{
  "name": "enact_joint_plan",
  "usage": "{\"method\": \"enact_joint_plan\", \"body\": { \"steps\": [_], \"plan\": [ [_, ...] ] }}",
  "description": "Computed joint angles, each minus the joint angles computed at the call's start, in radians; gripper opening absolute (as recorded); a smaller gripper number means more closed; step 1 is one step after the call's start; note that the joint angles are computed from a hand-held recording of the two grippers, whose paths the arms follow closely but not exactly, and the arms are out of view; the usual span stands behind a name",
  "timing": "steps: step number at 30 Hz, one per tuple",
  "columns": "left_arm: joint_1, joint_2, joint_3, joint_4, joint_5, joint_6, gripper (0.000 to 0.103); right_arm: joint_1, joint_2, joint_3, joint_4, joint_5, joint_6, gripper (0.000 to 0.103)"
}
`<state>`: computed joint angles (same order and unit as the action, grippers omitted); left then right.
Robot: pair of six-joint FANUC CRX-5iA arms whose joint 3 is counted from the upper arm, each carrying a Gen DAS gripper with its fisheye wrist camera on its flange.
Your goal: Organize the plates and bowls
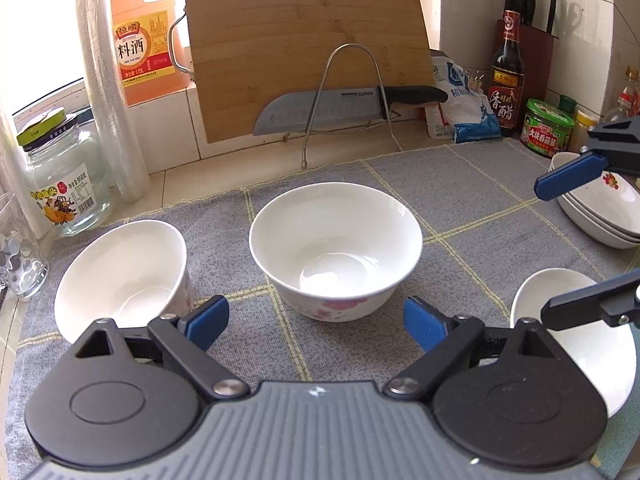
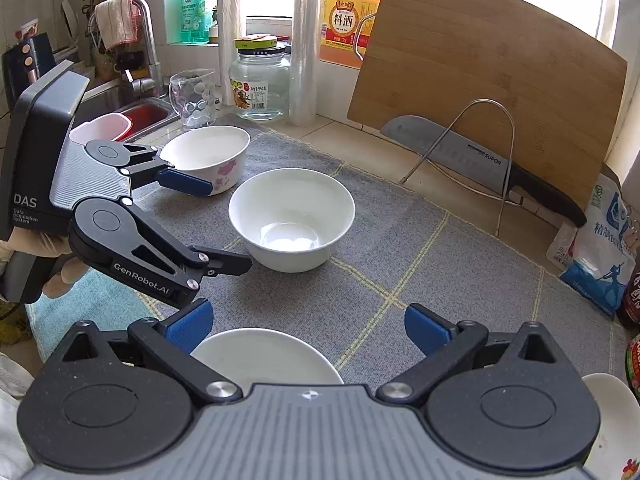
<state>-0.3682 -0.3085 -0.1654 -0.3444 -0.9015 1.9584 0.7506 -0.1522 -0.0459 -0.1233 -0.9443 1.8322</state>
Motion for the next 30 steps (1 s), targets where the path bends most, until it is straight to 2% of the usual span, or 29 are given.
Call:
{"method": "enact_joint_plan", "body": {
  "steps": [10, 21, 27, 30],
  "plan": [
    [-0.013, 0.054, 0.029, -0.028, 0.016, -0.029, 0.094, -0.056, 0.173, 0.187, -0.120, -0.073, 0.118, 0.103],
    [0.002, 0.065, 0.023, -0.010, 0.039, -0.051, 0.094, -0.067, 0.323, 0.342, -0.186, -0.143, 0.168, 0.101],
    [0.006, 0.063, 0.012, -0.007, 0.068, -0.061, 0.093, -0.063, 0.372, 0.390, -0.183, -0.162, 0.161, 0.097],
    [0.012, 0.061, 0.008, 0.003, 0.076, -0.079, 0.093, -0.063, 0.393, 0.412, -0.186, -0.179, 0.161, 0.088]
  ]
}}
